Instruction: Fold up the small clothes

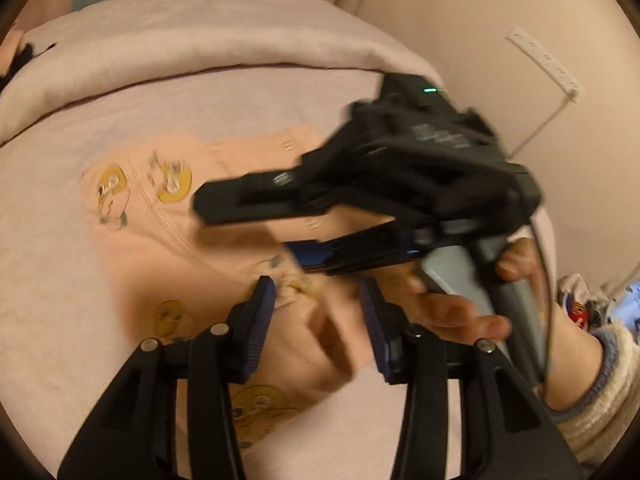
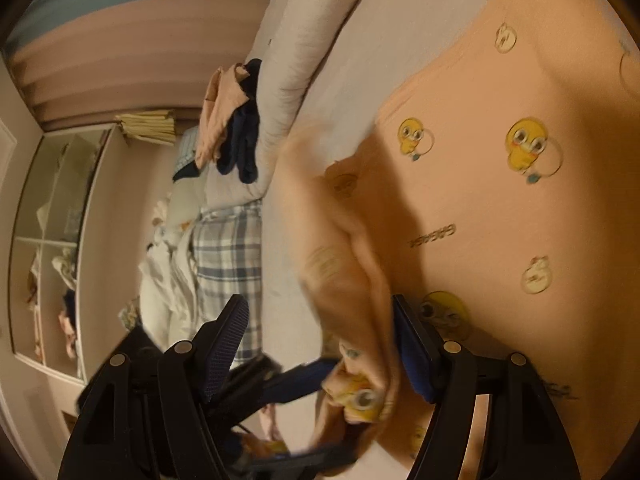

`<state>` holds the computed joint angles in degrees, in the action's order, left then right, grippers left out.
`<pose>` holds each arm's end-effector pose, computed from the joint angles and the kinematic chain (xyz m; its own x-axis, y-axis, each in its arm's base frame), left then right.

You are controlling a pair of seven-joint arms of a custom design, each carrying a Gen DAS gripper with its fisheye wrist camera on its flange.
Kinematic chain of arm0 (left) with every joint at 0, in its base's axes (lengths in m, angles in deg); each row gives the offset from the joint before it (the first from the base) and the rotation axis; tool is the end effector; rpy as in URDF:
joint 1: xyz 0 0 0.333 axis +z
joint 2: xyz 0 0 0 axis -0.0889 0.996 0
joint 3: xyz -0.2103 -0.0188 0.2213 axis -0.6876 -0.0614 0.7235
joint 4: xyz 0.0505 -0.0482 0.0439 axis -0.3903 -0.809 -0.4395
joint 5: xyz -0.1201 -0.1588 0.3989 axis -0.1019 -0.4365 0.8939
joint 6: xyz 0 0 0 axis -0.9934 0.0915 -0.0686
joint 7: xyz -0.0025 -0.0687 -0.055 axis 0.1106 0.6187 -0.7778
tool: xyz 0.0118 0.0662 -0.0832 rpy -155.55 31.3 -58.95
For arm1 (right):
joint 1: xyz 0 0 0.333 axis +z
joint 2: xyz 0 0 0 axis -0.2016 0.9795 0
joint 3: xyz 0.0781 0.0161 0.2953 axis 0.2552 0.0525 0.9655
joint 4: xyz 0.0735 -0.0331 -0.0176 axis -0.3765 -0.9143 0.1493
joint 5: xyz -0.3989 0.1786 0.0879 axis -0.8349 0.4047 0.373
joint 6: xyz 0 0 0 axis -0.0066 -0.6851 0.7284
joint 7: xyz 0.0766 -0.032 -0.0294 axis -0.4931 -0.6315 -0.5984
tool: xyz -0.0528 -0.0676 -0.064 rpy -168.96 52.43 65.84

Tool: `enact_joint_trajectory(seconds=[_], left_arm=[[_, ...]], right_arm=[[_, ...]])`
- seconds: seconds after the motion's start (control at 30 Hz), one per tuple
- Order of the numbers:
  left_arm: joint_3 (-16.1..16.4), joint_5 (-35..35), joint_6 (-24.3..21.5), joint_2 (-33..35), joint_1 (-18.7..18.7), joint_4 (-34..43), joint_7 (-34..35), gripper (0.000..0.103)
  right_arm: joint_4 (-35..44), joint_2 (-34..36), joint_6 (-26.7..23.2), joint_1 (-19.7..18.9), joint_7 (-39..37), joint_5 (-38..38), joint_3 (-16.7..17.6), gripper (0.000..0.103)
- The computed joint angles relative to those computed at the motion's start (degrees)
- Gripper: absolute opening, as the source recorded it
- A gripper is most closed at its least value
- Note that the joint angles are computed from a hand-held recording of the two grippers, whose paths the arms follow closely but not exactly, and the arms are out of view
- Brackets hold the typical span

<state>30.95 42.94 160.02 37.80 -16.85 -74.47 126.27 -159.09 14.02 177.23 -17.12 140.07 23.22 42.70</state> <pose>0.5871 -0.2123 0.5342 -0.2826 -0.9003 0.3312 -0.8169 0.0448 -0.5751 0.7330 0.1055 0.4439 0.1376 -0.3202 -0.9373 -0.9822 -0.1664 -0.0873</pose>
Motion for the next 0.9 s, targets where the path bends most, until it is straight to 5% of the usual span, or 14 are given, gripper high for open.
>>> enact_joint_trajectory(seconds=[0.13,0.33,0.43,0.6,0.73,0.9], left_arm=[[1.02,-4.68,0.70,-2.13,-0.02,-2.92,0.50,0.045],[4.45,-11.44,6.03,-15.15,-1.52,-18.65,-2.87,0.050],[5.21,-9.02,6.73,-19.92,-1.07,-24.32,-9.86,0.052],[3.04,-0.75,6.45,-25.12,1.72,-29.64,-24.02,0.053],[0.15,7.24,4.66,-28.36,4.59,-31.34,-34.61,0.064],[1.68,12.87,4.05,-30.35,3.83,-32.40,-39.16,0.074]], right_arm=[[0.06,0.01,0.48,0.44,-1.06,-1.31,-0.19,0.072],[-3.36,-3.52,5.70,2.70,-6.83,-5.17,-0.97,0.072],[-5.85,-5.76,9.93,4.34,-9.10,-7.16,-1.58,0.066],[-8.78,-8.28,16.69,7.07,-10.32,-11.99,-2.75,0.035],[-11.83,-10.94,20.75,7.82,-11.46,-12.65,-3.03,0.025],[-16.79,-16.04,26.24,9.13,-15.81,-12.15,-3.46,0.021]])
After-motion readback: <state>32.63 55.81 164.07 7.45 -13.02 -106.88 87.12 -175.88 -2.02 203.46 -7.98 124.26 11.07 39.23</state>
